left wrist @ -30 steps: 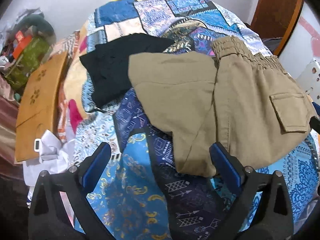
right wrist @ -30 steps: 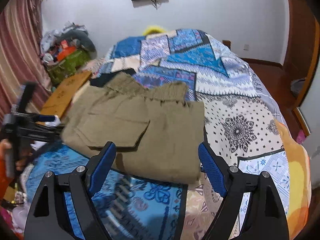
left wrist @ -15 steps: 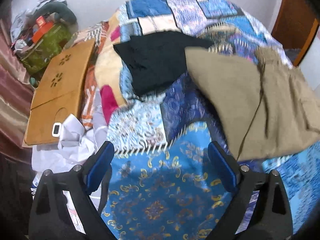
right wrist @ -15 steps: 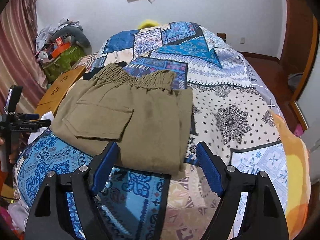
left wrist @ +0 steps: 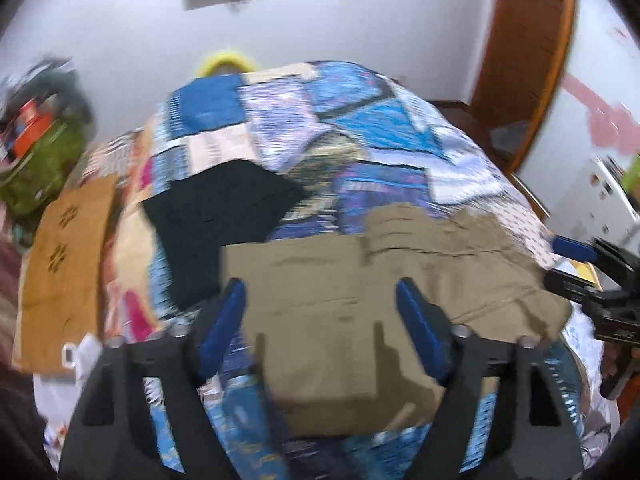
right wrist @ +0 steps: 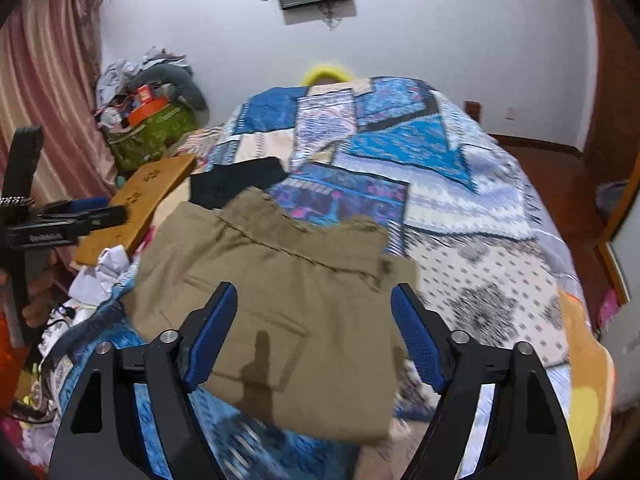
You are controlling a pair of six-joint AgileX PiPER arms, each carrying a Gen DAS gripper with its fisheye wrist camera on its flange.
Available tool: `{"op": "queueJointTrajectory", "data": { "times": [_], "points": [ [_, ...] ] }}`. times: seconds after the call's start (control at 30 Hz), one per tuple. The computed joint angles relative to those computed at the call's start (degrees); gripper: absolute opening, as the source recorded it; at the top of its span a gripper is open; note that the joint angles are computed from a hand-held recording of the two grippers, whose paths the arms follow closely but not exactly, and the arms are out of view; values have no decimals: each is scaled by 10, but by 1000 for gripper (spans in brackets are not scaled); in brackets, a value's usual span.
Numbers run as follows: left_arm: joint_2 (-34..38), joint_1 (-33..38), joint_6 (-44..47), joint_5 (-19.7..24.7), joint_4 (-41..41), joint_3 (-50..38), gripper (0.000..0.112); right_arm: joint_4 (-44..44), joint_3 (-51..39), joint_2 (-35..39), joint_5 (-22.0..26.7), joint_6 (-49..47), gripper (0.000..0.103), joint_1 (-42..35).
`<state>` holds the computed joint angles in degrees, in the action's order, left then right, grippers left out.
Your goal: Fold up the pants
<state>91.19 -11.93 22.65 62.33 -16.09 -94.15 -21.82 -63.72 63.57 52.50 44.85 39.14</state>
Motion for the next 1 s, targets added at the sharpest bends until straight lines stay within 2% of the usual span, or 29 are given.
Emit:
{"op": "queueJointTrajectory", "data": {
  "times": [0.13,0.23,0.33,0.47,0.6,0.67,0.77,0.8,0.9,0.93,1.0],
  "points": [
    [27,-42,9,20,-12,-9,41,56,-15,42,-22,-76,37,-23],
    [45,-71,7,13,5,7,41,72,-18,71,-18,-104,33,-23],
    [57,-94,-14,-2,61,35,41,97,0,81,-19,-122,31,-29],
    [50,-91,0,-3,65,43,41,118,28,51,-20,-130,31,-36],
    [34,-65,25,0,49,60,43,115,43,16,6,-109,28,-37],
    [27,-41,30,15,30,57,43,104,47,-2,22,-94,29,-30],
    [23,-3,26,35,5,39,48,93,49,-24,36,-80,31,-30],
    [21,5,24,33,4,37,53,81,45,-27,44,-67,32,-26],
    [23,32,11,18,12,24,63,41,35,-30,65,-33,42,-18],
    [28,39,6,17,16,17,65,17,39,-32,67,-2,46,-10],
    [45,57,-3,21,20,-1,67,15,41,-34,65,4,50,-23]
  ]
}}
